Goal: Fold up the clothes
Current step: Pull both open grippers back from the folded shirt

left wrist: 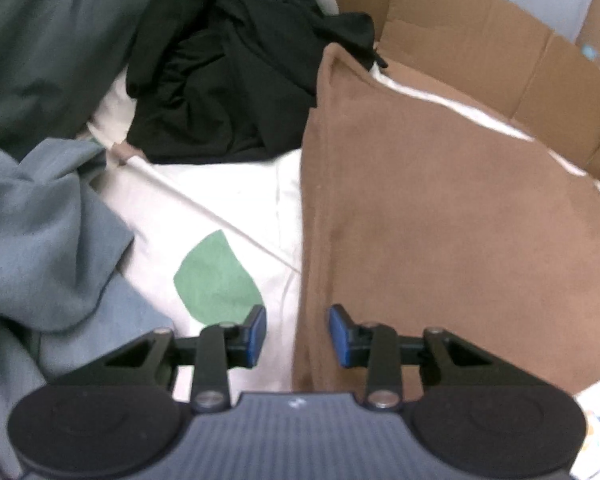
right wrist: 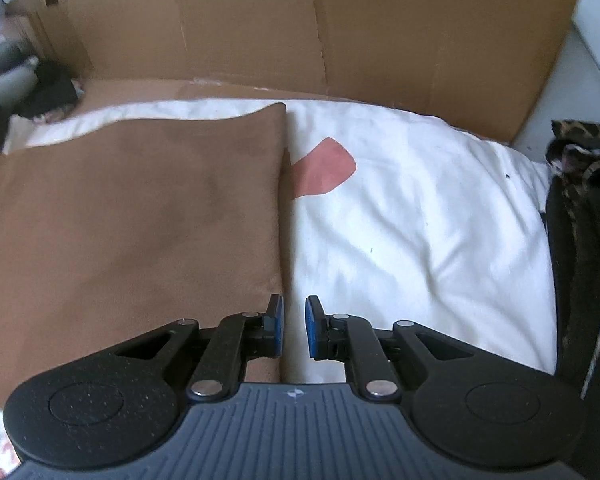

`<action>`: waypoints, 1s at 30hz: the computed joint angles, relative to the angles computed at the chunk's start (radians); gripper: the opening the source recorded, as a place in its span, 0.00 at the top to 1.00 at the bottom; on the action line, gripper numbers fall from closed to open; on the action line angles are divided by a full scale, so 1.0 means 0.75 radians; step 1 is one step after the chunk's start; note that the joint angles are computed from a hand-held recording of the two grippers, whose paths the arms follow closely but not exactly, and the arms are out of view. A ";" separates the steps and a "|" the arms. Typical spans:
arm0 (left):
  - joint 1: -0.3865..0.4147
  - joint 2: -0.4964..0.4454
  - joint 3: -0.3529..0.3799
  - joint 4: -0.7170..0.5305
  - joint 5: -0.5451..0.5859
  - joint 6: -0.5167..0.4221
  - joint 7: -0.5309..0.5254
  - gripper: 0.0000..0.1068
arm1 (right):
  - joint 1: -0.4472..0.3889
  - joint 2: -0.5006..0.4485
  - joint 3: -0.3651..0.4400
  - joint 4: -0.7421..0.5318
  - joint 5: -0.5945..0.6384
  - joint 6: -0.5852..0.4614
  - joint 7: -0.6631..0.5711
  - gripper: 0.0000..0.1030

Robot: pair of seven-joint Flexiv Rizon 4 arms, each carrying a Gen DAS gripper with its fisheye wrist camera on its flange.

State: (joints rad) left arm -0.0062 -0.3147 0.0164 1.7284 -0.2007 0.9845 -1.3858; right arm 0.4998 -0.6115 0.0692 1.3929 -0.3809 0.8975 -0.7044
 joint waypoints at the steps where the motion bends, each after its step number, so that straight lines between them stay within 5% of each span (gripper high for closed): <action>1: 0.000 0.015 -0.001 0.014 -0.005 -0.001 0.001 0.66 | -0.003 0.019 0.007 0.020 0.008 0.003 0.000 0.88; 14: 0.000 0.124 -0.019 0.213 -0.159 0.062 -0.018 0.60 | -0.029 0.157 0.079 0.248 0.138 0.111 0.079 0.69; 25: -0.030 0.117 0.028 0.191 0.070 0.010 -0.087 0.64 | -0.007 0.154 0.084 0.291 0.125 0.042 0.074 0.66; 30: -0.028 0.146 0.044 0.195 0.124 -0.008 -0.145 0.75 | -0.017 0.179 0.090 0.327 0.107 0.051 0.073 0.66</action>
State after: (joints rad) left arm -0.0274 -0.2053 0.0497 1.8749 -0.1079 0.9782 -1.4948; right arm 0.4869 -0.4771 0.1366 1.6381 -0.3010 0.9361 -0.6494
